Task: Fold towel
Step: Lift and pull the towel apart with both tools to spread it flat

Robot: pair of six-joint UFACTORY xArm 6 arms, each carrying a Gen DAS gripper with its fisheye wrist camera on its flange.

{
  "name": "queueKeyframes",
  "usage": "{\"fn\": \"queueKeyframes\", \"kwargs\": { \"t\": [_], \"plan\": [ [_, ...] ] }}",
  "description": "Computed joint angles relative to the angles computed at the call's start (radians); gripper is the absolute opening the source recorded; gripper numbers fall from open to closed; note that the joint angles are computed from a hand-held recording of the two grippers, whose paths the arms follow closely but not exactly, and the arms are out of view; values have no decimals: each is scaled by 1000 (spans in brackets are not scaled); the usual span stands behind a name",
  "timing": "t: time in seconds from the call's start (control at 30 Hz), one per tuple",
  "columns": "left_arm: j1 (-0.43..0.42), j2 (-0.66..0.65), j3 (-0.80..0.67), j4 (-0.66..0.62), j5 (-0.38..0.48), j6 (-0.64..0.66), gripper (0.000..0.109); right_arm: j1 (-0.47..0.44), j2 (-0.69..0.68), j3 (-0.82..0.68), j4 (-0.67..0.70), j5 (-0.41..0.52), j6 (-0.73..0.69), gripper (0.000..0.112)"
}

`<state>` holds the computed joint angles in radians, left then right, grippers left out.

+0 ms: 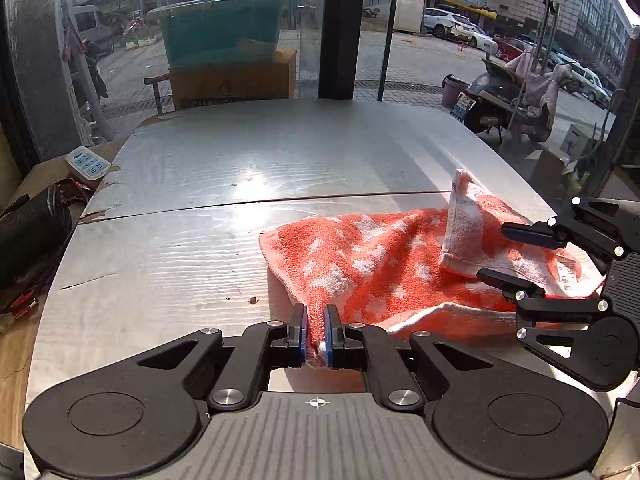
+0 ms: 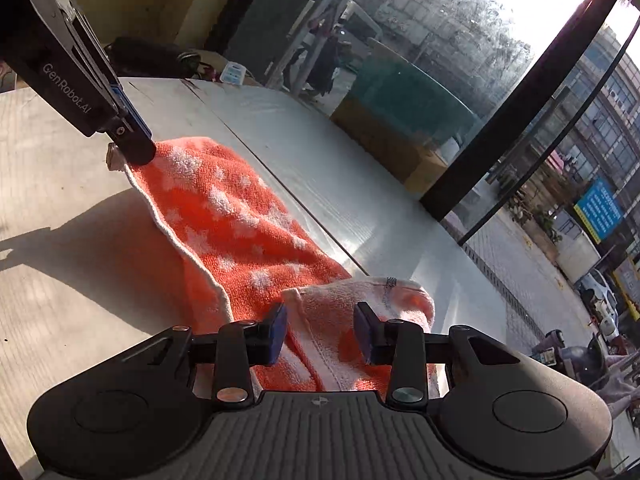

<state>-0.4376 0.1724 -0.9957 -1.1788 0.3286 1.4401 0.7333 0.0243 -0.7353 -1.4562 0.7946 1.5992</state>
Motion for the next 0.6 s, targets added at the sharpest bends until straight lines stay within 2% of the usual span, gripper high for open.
{"fn": "queueKeyframes", "kwargs": {
  "t": [0.07, 0.13, 0.17, 0.23, 0.27, 0.43, 0.5, 0.6],
  "plan": [
    [5, 0, 1, -1, 6, 7, 9, -35, 52, -38, 21, -42, -35, 38],
    [12, 6, -7, 4, 16, 3, 9, -68, 63, -42, 9, -66, -10, 38],
    [14, 10, -12, 5, 18, 1, 9, -93, 46, -31, 17, -106, 10, 37],
    [15, 20, -21, 13, 17, -11, 9, -144, 13, -9, 33, -189, 46, 17],
    [17, 24, -25, 21, 19, -20, 9, -167, -4, 4, 40, -226, 63, 13],
    [25, 48, -50, 64, 21, -85, 9, -237, -160, 98, 38, -324, 147, 7],
    [27, 56, -63, 64, 3, -99, 9, -250, -246, 128, 29, -291, 169, 4],
    [34, 58, -77, 58, -17, -109, 9, -272, -351, 156, 12, -184, 188, 4]
  ]
}}
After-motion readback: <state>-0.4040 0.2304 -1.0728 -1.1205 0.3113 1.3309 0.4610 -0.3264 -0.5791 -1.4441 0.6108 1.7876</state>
